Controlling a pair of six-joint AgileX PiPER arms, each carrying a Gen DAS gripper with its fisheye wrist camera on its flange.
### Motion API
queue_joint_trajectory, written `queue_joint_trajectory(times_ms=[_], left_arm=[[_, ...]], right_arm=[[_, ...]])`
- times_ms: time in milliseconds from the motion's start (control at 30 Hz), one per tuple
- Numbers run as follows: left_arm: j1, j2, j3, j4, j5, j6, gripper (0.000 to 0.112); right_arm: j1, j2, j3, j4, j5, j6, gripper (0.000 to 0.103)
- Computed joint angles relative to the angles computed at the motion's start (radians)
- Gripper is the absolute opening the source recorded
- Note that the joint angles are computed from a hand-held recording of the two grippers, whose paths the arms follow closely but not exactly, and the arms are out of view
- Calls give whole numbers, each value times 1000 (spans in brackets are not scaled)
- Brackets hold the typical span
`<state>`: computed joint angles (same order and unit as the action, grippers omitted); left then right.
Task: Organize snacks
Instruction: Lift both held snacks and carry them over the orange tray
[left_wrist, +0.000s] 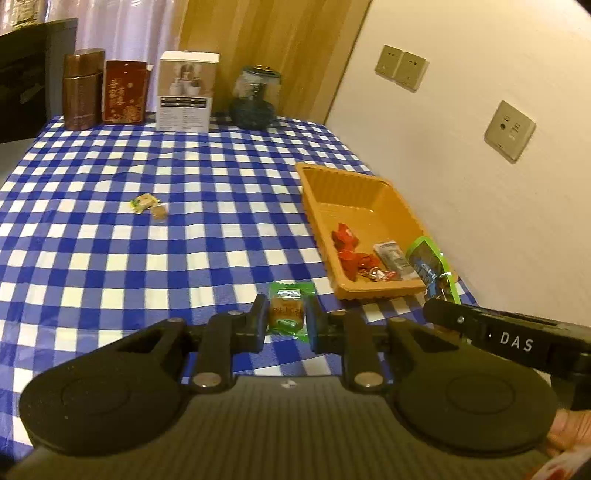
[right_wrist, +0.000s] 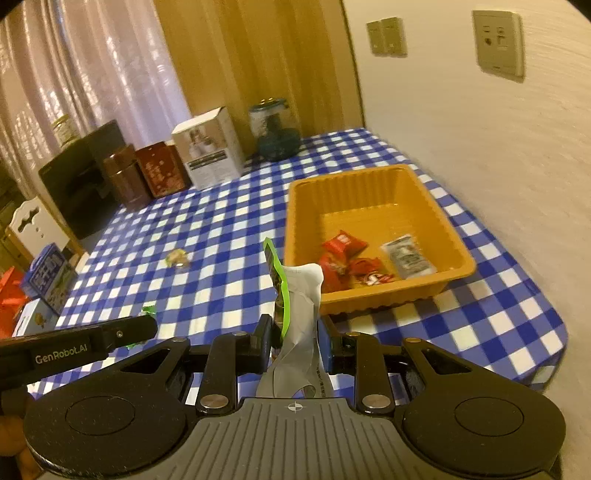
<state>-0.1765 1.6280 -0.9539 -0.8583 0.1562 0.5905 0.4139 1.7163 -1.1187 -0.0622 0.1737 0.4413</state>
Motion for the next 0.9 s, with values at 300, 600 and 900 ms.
queue_joint_trajectory(times_ms=[300,600,900], left_arm=[[-57,44,-80,182,11,-179,19],[-97,98,-176,284,39,-286,19],[-139,164,-285,361,71,-362,19]], right_arm=[[-59,-16,14,30,-7,-25,27],[-110,-14,6,78,-7,-76,27],[-162,11,-25,151,1,-148,27]])
